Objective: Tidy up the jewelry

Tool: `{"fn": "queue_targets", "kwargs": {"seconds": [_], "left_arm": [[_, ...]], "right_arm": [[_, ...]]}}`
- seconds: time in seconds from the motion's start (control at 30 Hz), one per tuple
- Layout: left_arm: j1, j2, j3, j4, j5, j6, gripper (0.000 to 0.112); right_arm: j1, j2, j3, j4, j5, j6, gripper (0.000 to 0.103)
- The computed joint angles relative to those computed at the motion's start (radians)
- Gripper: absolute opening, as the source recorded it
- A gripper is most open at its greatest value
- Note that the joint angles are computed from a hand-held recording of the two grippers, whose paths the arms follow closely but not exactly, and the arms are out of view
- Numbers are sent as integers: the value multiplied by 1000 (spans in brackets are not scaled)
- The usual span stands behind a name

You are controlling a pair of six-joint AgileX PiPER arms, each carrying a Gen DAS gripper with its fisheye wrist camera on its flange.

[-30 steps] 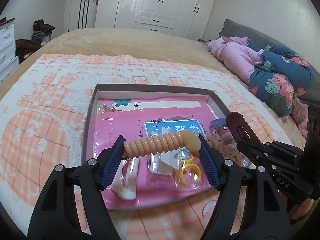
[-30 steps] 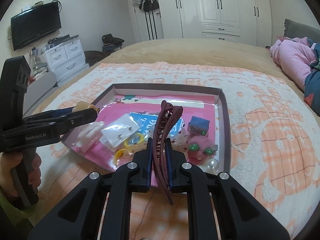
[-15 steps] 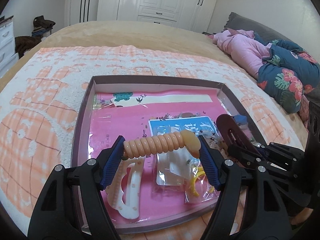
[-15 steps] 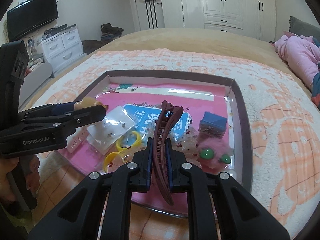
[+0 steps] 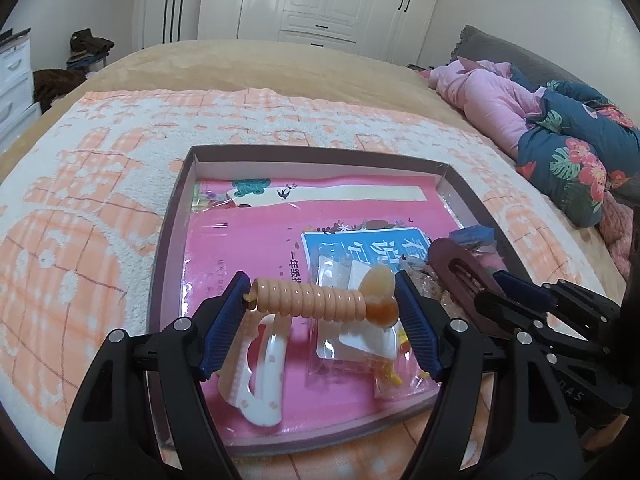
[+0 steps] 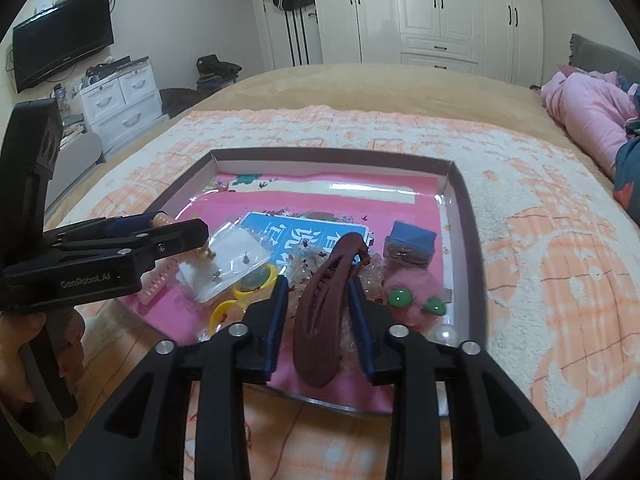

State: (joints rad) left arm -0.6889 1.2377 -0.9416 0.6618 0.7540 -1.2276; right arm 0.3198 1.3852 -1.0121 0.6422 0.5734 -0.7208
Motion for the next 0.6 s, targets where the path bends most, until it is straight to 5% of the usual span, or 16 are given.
{"fn": "queue_targets", "kwargs": {"seconds": [0.27,0.6], "left_arm": [[-84,-63,-3,55,87,-70,70],[-308,-152,-27,179,316,-211,84]], "right_arm": [[-21,-136,74,22,-2,-29,48],[-60,-303,138,25,45,-35,58]]}}
